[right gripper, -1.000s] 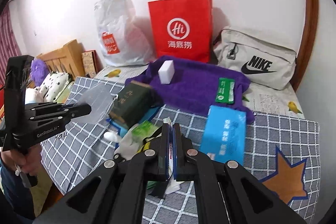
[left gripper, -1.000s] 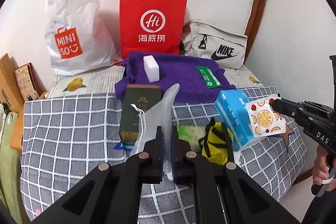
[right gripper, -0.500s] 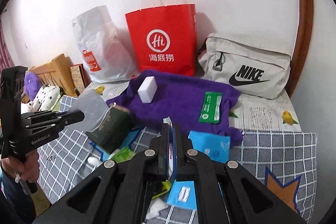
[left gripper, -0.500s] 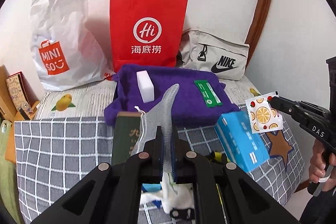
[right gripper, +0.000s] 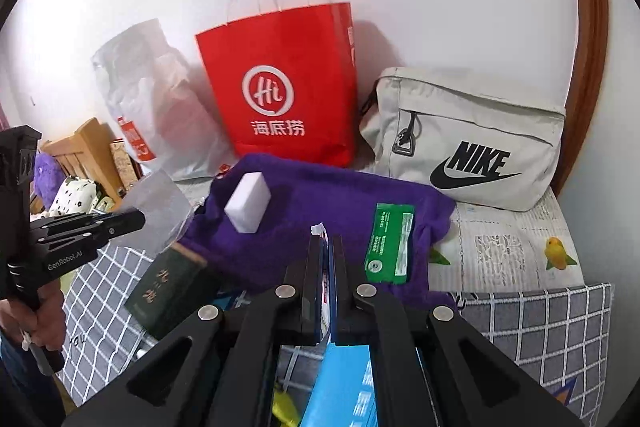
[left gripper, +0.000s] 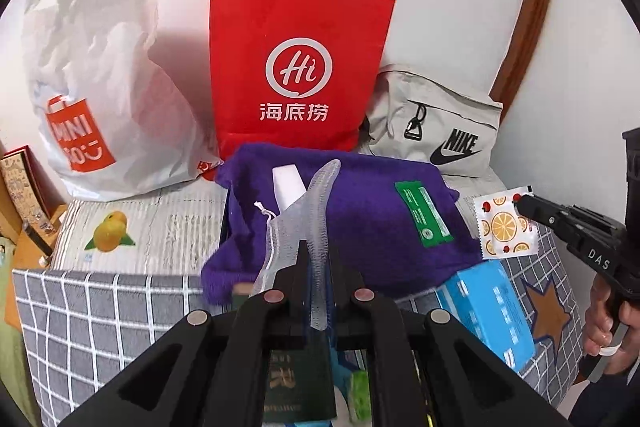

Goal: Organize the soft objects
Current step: 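Carry the mesh bag with the left gripper while the right carries the fruit packet toward the towel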

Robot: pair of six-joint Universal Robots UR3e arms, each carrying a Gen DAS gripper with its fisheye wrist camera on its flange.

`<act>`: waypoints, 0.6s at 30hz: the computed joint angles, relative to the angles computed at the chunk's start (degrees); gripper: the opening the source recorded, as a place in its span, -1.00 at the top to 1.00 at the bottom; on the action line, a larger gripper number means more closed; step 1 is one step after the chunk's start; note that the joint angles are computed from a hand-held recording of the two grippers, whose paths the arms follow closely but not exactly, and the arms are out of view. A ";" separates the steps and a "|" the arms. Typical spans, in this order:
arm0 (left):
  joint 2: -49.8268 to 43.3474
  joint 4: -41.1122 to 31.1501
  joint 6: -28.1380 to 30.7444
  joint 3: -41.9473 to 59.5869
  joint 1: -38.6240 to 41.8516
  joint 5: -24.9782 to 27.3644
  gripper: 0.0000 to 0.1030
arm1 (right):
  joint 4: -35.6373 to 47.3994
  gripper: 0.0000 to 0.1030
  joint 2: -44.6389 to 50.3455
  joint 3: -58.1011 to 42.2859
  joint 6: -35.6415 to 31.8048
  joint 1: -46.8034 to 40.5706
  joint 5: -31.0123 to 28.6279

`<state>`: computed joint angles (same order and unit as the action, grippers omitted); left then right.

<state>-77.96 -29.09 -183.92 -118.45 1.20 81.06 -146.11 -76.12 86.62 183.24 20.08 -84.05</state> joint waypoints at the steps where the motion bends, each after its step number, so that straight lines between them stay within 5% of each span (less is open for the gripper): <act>1: -1.47 0.08 0.19 1.14 0.18 -0.12 0.88 | 0.12 0.95 1.31 -1.13 -0.09 -0.29 0.03; 18: -19.93 5.65 -1.20 10.40 2.03 -1.28 0.88 | 4.71 0.95 19.80 -18.47 -1.28 -1.62 2.41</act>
